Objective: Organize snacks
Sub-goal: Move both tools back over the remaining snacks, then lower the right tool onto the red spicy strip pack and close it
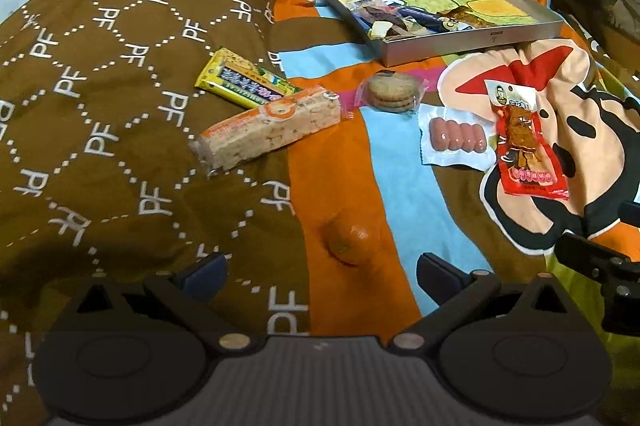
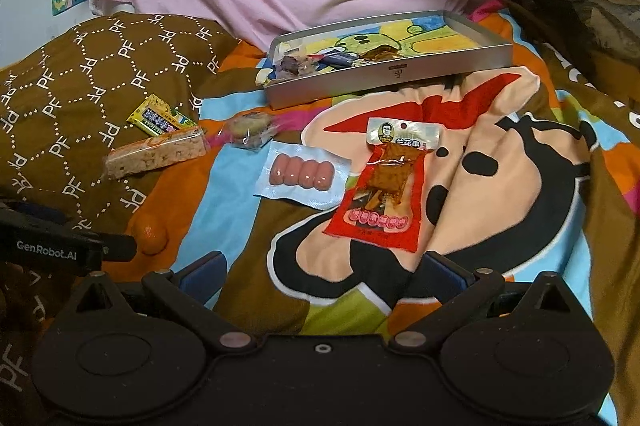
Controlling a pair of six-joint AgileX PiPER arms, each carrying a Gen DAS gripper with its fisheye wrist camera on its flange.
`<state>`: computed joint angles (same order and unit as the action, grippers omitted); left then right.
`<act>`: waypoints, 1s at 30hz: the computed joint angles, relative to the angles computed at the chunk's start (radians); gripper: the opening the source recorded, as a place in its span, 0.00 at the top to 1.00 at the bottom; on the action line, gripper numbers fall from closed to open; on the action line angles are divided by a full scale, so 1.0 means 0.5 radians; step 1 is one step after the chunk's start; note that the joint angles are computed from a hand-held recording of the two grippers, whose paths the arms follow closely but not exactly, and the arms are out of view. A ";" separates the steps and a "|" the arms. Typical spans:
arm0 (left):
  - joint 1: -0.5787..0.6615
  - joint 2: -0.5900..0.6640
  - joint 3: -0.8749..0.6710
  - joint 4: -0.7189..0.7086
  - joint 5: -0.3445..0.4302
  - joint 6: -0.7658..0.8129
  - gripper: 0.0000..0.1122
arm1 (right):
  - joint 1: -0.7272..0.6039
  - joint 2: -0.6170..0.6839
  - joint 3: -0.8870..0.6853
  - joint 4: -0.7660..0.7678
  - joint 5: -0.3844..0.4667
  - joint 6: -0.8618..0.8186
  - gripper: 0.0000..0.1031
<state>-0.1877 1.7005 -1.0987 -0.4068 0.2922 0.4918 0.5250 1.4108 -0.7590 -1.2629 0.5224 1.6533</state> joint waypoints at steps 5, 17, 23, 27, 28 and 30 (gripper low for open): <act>-0.032 0.150 -0.172 -0.048 0.076 -0.023 0.09 | -0.212 0.094 -0.090 -0.057 -0.129 -0.113 0.01; -0.014 0.326 -0.307 -0.503 0.150 0.485 0.09 | -0.614 0.678 -0.733 0.478 -0.204 -0.807 0.16; 0.045 0.353 -0.313 -0.798 0.239 0.784 0.17 | -0.671 0.897 -0.965 0.720 -0.114 -0.912 0.25; 0.056 0.369 -0.325 -0.833 0.271 0.816 0.27 | -0.672 0.946 -1.018 0.763 -0.119 -0.922 0.39; 0.056 0.373 -0.331 -0.815 0.272 0.790 0.28 | -0.664 0.943 -1.012 0.760 -0.117 -0.901 0.41; 0.068 0.381 -0.337 -0.840 0.292 0.802 0.34 | -0.660 0.921 -0.980 0.765 -0.143 -0.886 0.43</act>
